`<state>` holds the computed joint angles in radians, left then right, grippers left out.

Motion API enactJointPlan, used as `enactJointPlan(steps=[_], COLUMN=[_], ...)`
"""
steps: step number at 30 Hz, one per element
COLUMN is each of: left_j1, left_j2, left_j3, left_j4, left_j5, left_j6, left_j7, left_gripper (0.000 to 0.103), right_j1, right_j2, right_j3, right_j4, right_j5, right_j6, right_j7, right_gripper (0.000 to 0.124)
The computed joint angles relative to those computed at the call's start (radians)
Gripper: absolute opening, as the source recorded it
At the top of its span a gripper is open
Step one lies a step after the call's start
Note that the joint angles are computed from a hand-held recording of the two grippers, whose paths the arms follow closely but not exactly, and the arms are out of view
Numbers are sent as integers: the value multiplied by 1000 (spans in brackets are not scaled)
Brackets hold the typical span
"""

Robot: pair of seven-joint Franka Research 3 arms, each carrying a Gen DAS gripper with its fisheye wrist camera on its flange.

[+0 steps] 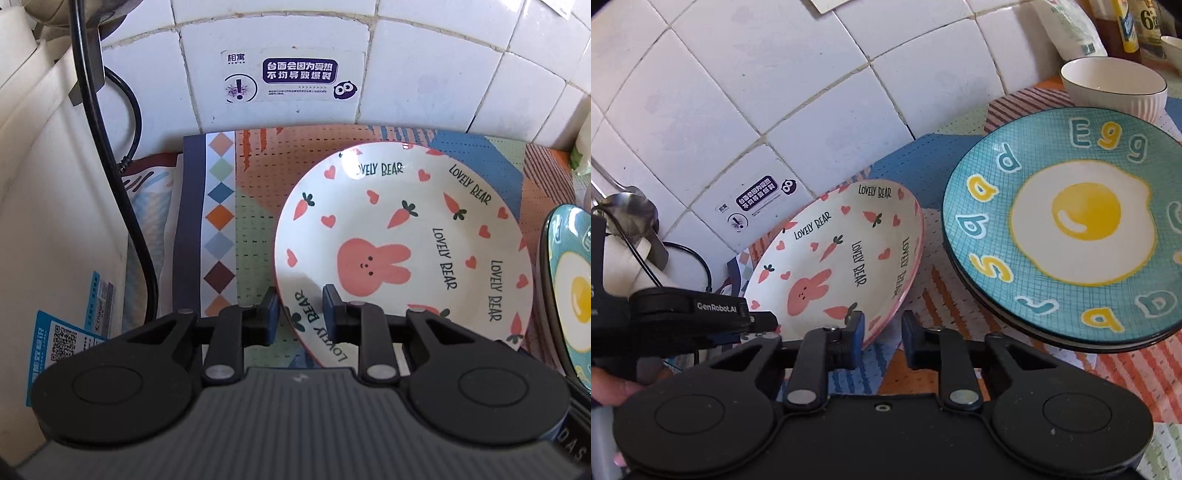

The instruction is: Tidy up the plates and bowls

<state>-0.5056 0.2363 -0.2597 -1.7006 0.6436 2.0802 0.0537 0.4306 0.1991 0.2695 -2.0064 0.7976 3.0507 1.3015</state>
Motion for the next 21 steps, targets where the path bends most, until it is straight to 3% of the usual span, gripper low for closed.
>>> enactJointPlan(steps=[4, 6, 9, 12, 16, 21], left_j1=[20, 34, 41, 48, 67, 74], left_j2=[-51, -71, -61, -54, -62, -85], left_j3=[8, 9, 2, 1, 3, 7], left_j4=[-102, -143, -134, -126, -139, -191], left_j5=[28, 42, 48, 29, -16, -6], left_j6=[123, 181, 180, 181, 207, 292], left_j7=[-67, -96, -78, -47, -18, -69], left_gripper=[23, 24, 26, 28, 28, 26], right_j1=[45, 38, 59, 151, 68, 96], right_j2=[49, 65, 70, 57, 41, 23], right_j3=[-64, -52, -69, -175, -92, -132], right_j4=[46, 55, 46, 32, 41, 21], right_j5=[-131, -144, -219, -391, -395, -504], right_j6=[-29, -11, 23, 18, -32, -10], right_j7=[144, 160, 207, 350, 281, 308], right_gripper=[22, 22, 22, 23, 23, 23])
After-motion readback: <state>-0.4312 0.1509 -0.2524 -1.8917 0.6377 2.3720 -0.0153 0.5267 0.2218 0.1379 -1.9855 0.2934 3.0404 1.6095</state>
